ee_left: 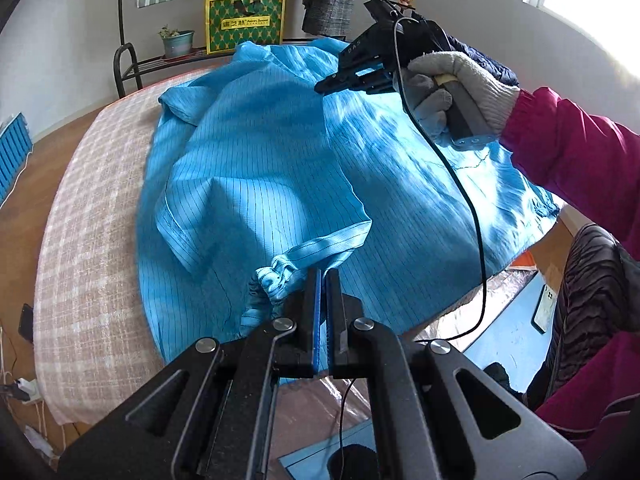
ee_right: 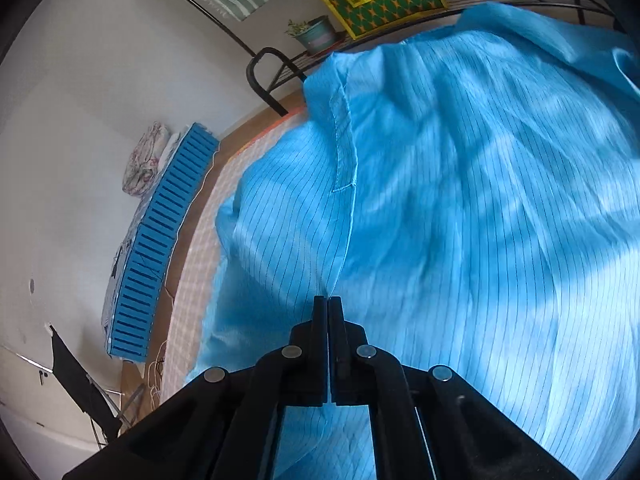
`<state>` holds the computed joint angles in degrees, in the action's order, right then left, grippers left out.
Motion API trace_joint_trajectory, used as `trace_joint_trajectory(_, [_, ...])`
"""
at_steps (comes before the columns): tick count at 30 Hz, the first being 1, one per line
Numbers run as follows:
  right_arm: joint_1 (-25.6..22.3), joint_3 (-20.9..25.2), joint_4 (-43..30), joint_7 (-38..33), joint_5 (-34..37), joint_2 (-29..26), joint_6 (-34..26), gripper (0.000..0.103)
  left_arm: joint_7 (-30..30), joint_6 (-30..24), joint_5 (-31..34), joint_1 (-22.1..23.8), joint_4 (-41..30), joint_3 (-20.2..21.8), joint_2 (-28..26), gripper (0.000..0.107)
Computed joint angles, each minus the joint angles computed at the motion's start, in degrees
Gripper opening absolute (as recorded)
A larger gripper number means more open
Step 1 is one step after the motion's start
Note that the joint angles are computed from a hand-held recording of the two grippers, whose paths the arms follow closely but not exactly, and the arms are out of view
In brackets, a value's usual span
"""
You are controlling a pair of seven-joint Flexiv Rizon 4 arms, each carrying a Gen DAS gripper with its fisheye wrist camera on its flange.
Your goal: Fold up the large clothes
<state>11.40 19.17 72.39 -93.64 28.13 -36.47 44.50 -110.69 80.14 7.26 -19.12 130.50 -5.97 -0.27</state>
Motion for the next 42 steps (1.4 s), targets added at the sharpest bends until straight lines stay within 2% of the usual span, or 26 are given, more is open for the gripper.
trace_joint_trajectory(4, [4.24,-2.49,2.34,0.61,-6.33,0.47,1.29,0.000,-0.90,-3.09,1.53,-0.05,0.17,-0.24,1.85,0.000])
trace_joint_trajectory(6, [5.43,-3.23,1.67,2.37,-8.63,-0.17,2.00,0.000,-4.91,-5.62,6.07,0.40,-0.66,-1.05,3.30,0.000])
trace_joint_trajectory(7, [5.75,-3.50,1.25,3.33,-9.55,-0.42,2.17,0.000,-5.45,-6.07,6.24,0.33,-0.42,-1.24,4.06,0.000])
trace_joint_trajectory(9, [6.18,-3.85,0.53,4.16,-11.63,-0.63,2.31,0.000,-2.39,-4.71,1.21,-0.90,1.66,-0.76,5.46,0.003])
trace_joint_trajectory(10, [6.18,-3.90,0.43,4.36,-12.42,-0.52,2.23,0.000,-0.62,-3.63,-1.98,-1.69,3.00,-0.37,6.30,0.013])
trace_joint_trajectory(11, [6.12,-3.79,0.01,4.42,-13.08,-0.54,1.66,0.000,0.16,-2.96,-4.33,-2.17,4.19,-0.13,7.30,0.031])
trace_joint_trajectory(13, [5.52,-3.06,-0.97,3.09,-13.71,-0.61,-0.49,0.000,1.35,-0.06,-8.98,-3.25,7.06,0.77,9.70,0.046])
trace_joint_trajectory(15, [5.68,-3.29,0.14,1.77,-14.93,0.08,-0.72,0.000,2.69,2.66,-13.82,-4.47,9.88,2.03,12.14,0.046])
trace_joint_trajectory(16, [5.70,-3.39,0.44,1.25,-15.51,0.34,-1.39,0.000,1.07,2.29,-13.50,-3.08,10.62,1.63,13.53,0.046])
trace_joint_trajectory(18, [6.31,-4.33,1.50,0.78,-17.52,1.03,-1.76,0.000,-3.66,-1.00,-11.30,1.55,11.25,0.23,15.74,0.046])
trace_joint_trajectory(19, [6.76,-4.95,2.55,0.67,-18.81,1.55,-1.34,0.000,-4.55,-1.47,-12.26,2.06,11.78,0.91,15.75,0.046])
trace_joint_trajectory(21, [7.34,-5.61,3.14,0.97,-20.67,1.88,-1.57,0.000,-5.31,-1.45,-14.75,2.40,12.30,2.15,14.28,0.046])
trace_joint_trajectory(23, [7.74,-6.13,3.42,1.62,-22.27,2.49,-2.70,0.004,-1.92,0.60,-20.65,-0.05,13.03,3.81,11.37,0.046])
trace_joint_trajectory(24, [7.90,-6.29,3.68,1.61,-23.00,2.93,-2.72,0.004,-2.25,0.06,-20.30,0.21,12.52,3.76,10.08,0.046])
trace_joint_trajectory(25, [8.12,-6.55,4.44,1.48,-23.90,3.68,-1.93,0.007,-3.90,-0.72,-18.44,1.90,12.00,2.47,9.13,0.046])
trace_joint_trajectory(26, [8.28,-6.72,5.19,1.29,-24.67,4.47,-0.90,0.022,-3.80,-0.49,-18.48,2.04,11.74,2.22,7.91,0.046])
trace_joint_trajectory(27, [8.39,-6.73,5.70,1.03,-25.26,5.19,0.15,0.027,-4.16,0.11,-18.08,2.29,11.61,1.90,6.91,0.046])
trace_joint_trajectory(28, [8.36,-6.47,5.81,0.41,-25.50,5.68,0.89,0.030,-4.92,0.69,-17.00,2.74,11.40,1.52,6.05,0.041])
trace_joint_trajectory(29, [8.01,-5.70,5.28,-0.82,-25.02,5.93,1.01,0.030,-5.24,0.48,-16.32,3.01,11.03,1.34,5.34,0.029])
trace_joint_trajectory(31, [7.63,-4.05,2.86,-3.47,-23.39,5.63,0.27,0.030,-0.50,2.51,-22.23,0.75,11.45,1.90,3.59,0.015])
trace_joint_trajectory(34, [8.87,-2.97,-1.59,-6.07,-22.38,4.18,-2.27,0.031,-0.29,3.35,-22.07,0.69,11.26,1.47,2.77,0.005])
trace_joint_trajectory(36, [10.58,-3.09,-4.44,-6.82,-22.53,2.62,-3.26,0.033,0.62,4.98,-24.12,0.03,11.81,1.42,2.46,0.004])
trace_joint_trajectory(39, [13.52,-3.63,-10.13,-6.43,-23.24,-1.15,-5.92,0.033,-1.53,5.41,-21.56,0.84,11.70,1.39,2.56,0.001])
trace_joint_trajectory(42, [16.27,-4.17,-16.18,-5.46,-23.93,-5.45,-8.79,0.037,1.02,7.50,-25.72,-0.53,12.63,1.53,2.39,0.000])
